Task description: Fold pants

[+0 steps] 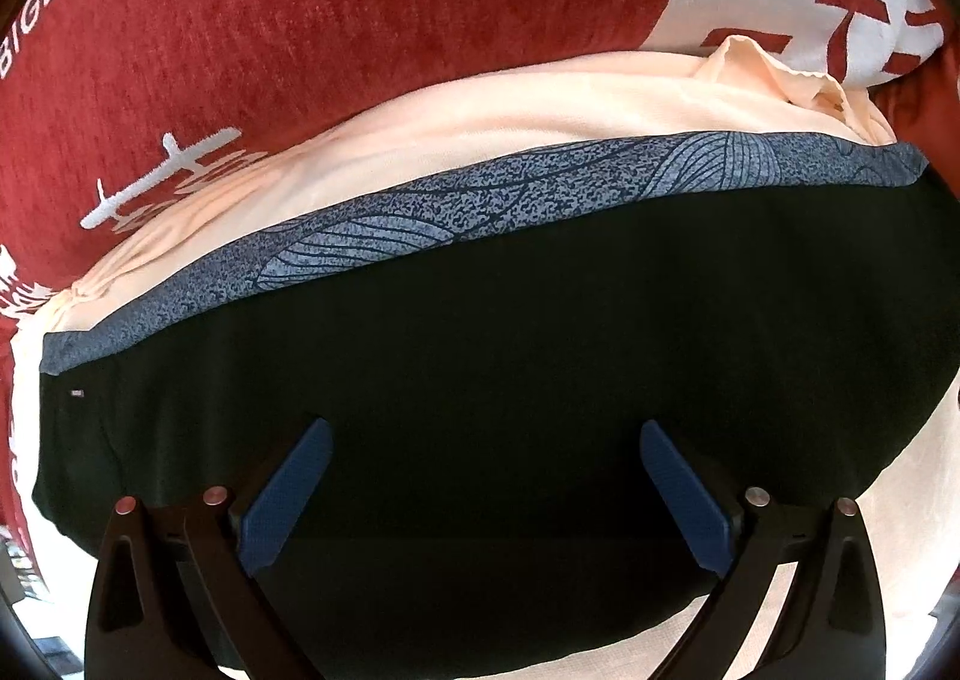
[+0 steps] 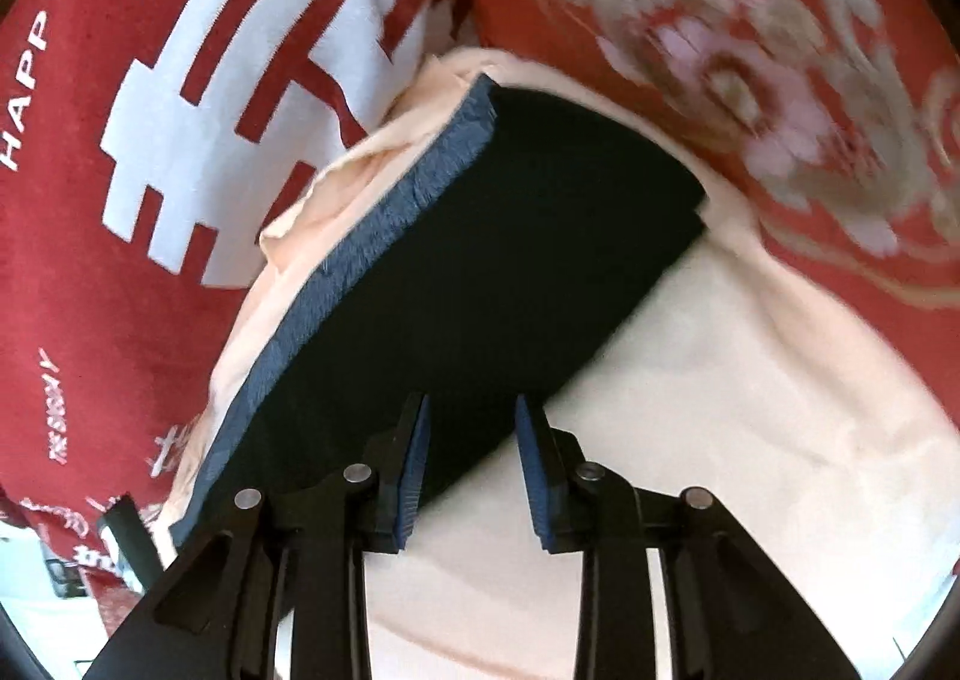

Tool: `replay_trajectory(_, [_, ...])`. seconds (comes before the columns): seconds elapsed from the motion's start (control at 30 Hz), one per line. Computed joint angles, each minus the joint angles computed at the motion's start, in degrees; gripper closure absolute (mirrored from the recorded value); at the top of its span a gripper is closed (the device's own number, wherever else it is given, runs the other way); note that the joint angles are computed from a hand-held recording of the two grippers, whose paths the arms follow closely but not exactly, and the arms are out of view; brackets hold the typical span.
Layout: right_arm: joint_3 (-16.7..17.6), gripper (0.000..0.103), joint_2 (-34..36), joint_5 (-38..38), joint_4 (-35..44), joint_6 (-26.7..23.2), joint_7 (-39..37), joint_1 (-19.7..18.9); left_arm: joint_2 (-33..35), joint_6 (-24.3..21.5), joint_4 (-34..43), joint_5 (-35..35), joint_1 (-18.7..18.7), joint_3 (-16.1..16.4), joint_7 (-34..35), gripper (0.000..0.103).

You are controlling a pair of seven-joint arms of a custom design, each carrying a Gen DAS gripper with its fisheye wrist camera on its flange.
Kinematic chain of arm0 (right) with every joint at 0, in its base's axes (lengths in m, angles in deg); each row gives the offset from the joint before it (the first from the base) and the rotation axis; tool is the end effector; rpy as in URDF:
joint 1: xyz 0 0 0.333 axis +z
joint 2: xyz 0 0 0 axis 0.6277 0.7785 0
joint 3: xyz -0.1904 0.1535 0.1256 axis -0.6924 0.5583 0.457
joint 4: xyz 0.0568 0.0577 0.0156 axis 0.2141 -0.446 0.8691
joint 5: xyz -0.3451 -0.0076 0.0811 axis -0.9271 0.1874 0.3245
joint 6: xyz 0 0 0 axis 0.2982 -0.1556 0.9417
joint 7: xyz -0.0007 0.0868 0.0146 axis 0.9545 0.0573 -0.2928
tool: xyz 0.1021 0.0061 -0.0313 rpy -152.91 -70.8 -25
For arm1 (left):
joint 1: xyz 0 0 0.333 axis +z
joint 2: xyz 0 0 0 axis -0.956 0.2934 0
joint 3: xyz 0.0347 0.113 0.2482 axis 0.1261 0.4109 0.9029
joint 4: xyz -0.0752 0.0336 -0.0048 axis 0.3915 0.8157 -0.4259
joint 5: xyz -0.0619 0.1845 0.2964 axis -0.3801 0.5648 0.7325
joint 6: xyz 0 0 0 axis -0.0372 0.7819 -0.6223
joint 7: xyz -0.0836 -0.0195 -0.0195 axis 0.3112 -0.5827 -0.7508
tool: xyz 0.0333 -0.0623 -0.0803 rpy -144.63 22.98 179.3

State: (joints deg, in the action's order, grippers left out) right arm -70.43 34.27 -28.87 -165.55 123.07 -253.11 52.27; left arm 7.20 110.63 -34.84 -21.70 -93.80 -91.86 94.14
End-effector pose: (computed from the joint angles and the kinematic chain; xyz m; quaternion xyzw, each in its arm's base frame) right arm 0.3924 0.1513 0.5131 -0.0930 0.9632 -0.0336 0.2499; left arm 0.6068 -0.3155 0.4659 -0.3331 0.9332 -0.1003 0.0900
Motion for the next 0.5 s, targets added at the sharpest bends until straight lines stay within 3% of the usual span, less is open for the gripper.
replay_trajectory(0.17, [3.0, 0.070, -4.0, -1.2, -7.4, 8.7, 8.4, -1.5, -0.4, 0.6, -0.8, 0.2, 0.0, 0.0, 0.5, 0.000])
replay_trajectory(0.27, [4.6, 0.070, -7.3, -3.3, -11.2, 10.6, 13.9, -3.1, -0.3, 0.8, -0.8, 0.6, -0.2, 0.2, 0.2, 0.000])
replay_trajectory(0.4, [3.6, 0.070, -7.9, -4.8, -13.2, 12.2, 14.5, -3.4, -0.8, 1.7, -1.6, 1.6, -0.7, 0.4, -0.5, 0.000])
replay_trajectory(0.5, [3.5, 0.070, -7.9, -5.5, -15.2, 16.1, 15.1, -3.9, -0.6, 1.5, -1.4, 1.9, -0.8, 0.4, -0.9, 0.000])
